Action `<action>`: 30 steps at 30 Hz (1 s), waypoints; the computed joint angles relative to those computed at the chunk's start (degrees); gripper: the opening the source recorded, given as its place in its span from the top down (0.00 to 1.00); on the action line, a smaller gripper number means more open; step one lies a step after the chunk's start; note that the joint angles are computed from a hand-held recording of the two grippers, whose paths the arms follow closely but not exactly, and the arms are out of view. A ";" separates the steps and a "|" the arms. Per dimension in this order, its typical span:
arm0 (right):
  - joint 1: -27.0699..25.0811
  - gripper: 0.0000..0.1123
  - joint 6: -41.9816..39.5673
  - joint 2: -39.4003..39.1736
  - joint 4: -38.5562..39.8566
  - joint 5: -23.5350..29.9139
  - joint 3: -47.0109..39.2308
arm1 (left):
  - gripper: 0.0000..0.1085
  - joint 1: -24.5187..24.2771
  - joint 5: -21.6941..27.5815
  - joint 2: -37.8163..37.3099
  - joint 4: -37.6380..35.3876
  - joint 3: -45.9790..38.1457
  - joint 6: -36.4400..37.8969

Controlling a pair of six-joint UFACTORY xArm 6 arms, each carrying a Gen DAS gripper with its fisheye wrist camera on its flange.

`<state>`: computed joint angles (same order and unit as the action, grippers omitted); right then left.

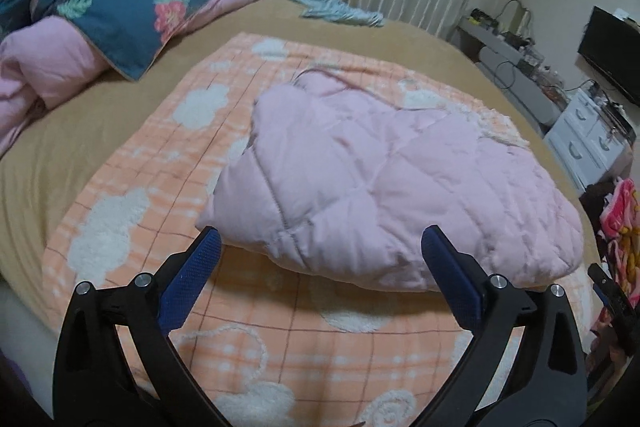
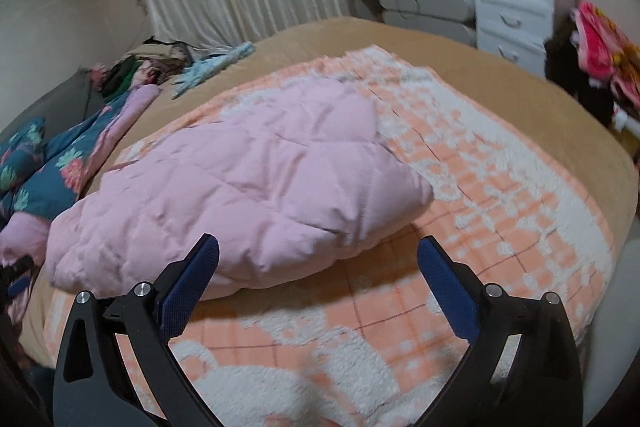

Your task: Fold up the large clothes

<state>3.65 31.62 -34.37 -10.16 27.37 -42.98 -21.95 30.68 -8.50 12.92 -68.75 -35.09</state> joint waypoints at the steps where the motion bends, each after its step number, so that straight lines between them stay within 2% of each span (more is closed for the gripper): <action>1: 0.71 0.12 -0.55 -0.62 -0.32 0.10 -0.19 | 0.14 -0.45 0.16 -0.42 0.54 -0.01 -0.29; 5: 2.82 0.12 -1.98 -2.01 -0.85 0.02 -0.95 | 0.14 -2.67 0.22 -2.03 4.56 0.35 -3.03; 14: 7.95 0.12 -0.79 -5.60 -5.35 1.14 -1.40 | 0.14 -6.92 -4.01 -4.75 7.91 3.54 -4.53; 24: 13.89 0.12 2.12 -8.70 -13.79 3.03 0.87 | 0.14 -10.33 -2.80 -5.64 11.84 6.23 -5.59; 30: 16.78 0.12 1.93 -8.66 -13.16 4.67 3.27 | 0.14 -10.62 -3.34 -6.24 11.52 8.47 -5.36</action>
<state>20.43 33.56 -43.03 -23.33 32.04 -39.70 -32.57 27.34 -14.75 24.43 -60.28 -40.46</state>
